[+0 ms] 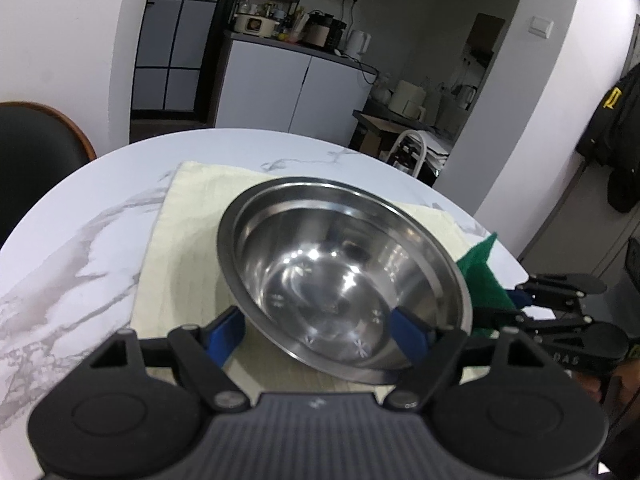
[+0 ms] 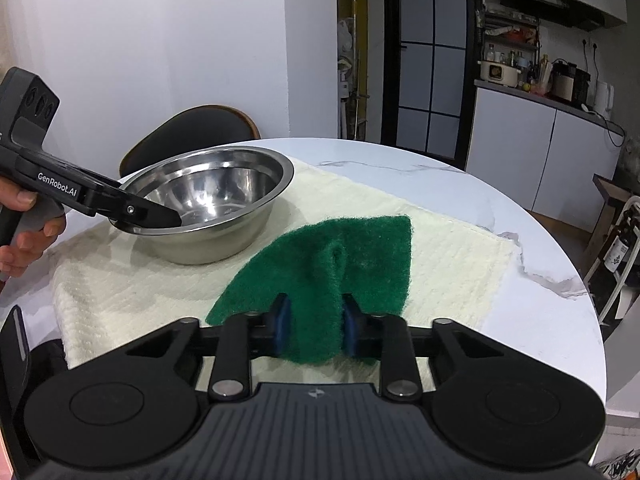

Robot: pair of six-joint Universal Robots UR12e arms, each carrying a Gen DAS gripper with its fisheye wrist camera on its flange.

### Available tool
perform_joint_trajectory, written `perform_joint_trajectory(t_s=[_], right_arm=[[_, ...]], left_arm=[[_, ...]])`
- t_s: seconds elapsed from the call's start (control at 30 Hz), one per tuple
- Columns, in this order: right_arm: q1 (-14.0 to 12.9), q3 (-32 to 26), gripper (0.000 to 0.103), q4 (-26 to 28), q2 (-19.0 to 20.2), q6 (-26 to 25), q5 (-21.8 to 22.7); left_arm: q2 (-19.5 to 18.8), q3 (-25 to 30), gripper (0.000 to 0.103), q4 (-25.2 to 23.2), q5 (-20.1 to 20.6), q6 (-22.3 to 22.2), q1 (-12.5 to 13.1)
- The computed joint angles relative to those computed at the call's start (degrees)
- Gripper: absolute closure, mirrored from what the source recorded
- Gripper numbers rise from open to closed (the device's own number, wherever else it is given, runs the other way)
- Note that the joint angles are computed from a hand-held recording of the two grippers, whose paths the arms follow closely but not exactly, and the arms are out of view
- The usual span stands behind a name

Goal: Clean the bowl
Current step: 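Grasp the steel bowl rim with the left tool while the right tool grasps the green pad, then lift and tilt the bowl with the left tool while the right tool brings the pad inside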

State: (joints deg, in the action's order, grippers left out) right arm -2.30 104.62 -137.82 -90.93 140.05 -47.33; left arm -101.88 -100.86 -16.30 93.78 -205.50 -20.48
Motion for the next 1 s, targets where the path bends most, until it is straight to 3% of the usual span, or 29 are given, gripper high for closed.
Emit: perform_joint_trajectory(t_s=[0.1,0.43,0.57,0.77,1.0], right_arm=[[-0.33,-0.16,0.094,-0.35,0.02,0.58,0.45],[-1.02,0.64,0.095,-6.21,-0.49,4.72,3.21],[-0.98,0.72,0.095,-7.87,-0.83,6.08,7.1],[0.49,-0.55,0.095,-0.57,-1.26,0.16,10.59],[1.76,-2.01,0.095,4.15,-0.53,-1.86,8.21]], left_arm=[[0.17,-0.1,0.021,-0.16,-0.23,-0.36,0.04],[0.15,0.12,0.024,-0.62,-0.4,-1.31,0.19],[0.05,0.4,0.031,-1.23,0.54,-1.3,-0.01],[-0.07,0.69,0.036,-2.02,2.9,0.17,-0.69],[0.53,-0.04,0.056,-1.51,2.06,-0.32,-0.34]])
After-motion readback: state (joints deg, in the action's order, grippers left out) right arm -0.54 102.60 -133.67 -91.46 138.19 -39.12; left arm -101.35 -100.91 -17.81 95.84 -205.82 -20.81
